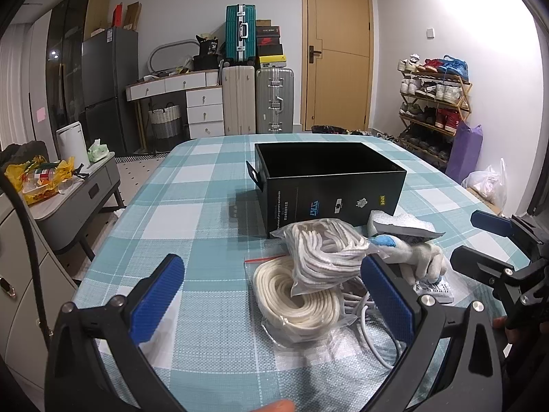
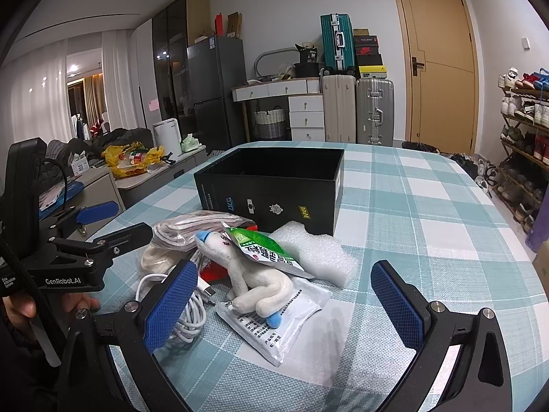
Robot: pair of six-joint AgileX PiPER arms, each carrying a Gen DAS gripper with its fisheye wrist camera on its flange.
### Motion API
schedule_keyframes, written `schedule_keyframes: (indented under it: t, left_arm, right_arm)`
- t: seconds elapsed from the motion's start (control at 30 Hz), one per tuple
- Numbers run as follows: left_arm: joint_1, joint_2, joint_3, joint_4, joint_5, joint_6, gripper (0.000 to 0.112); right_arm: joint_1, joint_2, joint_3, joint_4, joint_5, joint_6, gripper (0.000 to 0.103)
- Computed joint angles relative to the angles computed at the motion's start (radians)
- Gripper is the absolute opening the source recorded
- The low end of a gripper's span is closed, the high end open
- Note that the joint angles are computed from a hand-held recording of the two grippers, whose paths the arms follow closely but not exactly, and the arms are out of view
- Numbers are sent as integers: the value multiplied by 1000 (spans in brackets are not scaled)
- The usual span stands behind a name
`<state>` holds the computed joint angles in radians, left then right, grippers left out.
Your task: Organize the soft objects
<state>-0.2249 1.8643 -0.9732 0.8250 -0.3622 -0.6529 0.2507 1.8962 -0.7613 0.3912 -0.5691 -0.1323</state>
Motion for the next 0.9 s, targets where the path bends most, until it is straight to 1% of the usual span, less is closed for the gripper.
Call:
schedule_keyframes:
  t: [0.37,0.5,0.73,0.83,0.9]
  left_arm:
    - [3,-11,-1,43,9,-33,103]
    - [-2,-8,-9,50,20,-43,103]
    - [-5,-5,-20,78,38,-78,103]
    - [-6,0,-35,163,52,-160,103]
    - [-3,0,-35,172,51,-163,103]
  right_arm:
    - [-5,10,-17,-19,28,10,103]
    - [-2,6,-22,7,30,-26,103]
    - [-16,-7,-52,18,118,-49,103]
    - [-19,-10,-70,31,161,-68,103]
    - [-20,-5,-87,59,190,-95,103]
